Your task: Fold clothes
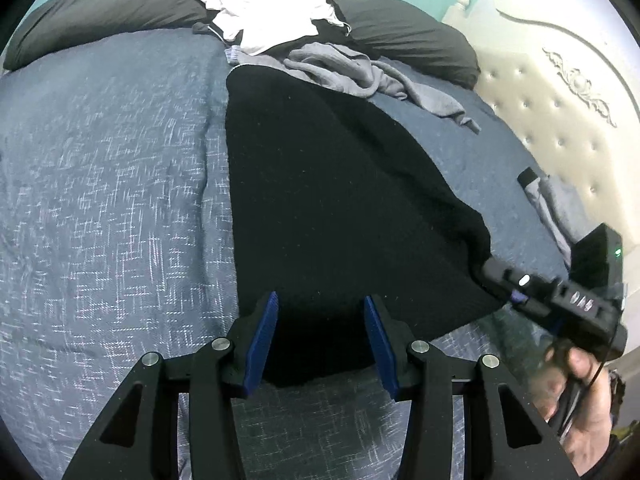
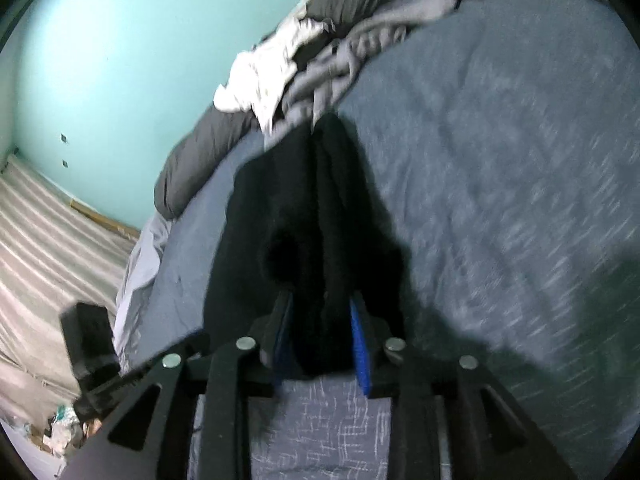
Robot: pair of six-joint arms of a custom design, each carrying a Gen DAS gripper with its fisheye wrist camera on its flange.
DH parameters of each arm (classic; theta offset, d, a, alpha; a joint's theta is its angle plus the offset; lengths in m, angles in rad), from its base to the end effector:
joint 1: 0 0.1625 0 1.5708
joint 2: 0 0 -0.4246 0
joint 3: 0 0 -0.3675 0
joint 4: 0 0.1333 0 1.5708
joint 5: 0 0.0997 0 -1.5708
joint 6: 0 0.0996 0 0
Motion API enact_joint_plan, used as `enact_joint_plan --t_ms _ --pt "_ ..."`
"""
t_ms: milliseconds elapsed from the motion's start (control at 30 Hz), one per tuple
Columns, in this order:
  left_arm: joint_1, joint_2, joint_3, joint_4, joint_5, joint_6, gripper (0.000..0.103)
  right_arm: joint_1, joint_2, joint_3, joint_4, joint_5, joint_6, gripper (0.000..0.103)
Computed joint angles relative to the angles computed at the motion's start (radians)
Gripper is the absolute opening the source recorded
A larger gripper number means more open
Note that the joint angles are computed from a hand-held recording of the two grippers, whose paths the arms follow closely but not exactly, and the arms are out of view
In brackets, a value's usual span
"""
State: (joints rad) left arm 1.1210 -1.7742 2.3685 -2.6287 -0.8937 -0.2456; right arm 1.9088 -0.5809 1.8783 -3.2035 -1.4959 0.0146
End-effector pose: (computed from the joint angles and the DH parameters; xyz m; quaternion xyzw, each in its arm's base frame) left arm 0.0273 -0.3936 0.3477 0.0177 0.9210 -0.3139 0.2301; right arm 0.3255 -0.5015 -0.0193 -0.1648 0.9714 -0.1577 0.0656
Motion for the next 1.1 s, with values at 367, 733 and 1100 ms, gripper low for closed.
enact_joint_plan --t_ms 367,733,1100 --pt "0.045 -0.013 0.016 -0.076 -0.085 0.041 0.047 0.032 0.08 -0.322 0.251 0.002 -0.056 0.046" --pt "0.057 -0.013 0.033 -0.123 -0.102 0.085 0.047 0.082 0.32 -0.805 0.681 -0.185 -0.107 0.046" --pt "0.056 -0.016 0.037 -0.124 -0.103 0.09 0.047 0.09 0.299 -0.765 0.593 -0.195 -0.191 0.008"
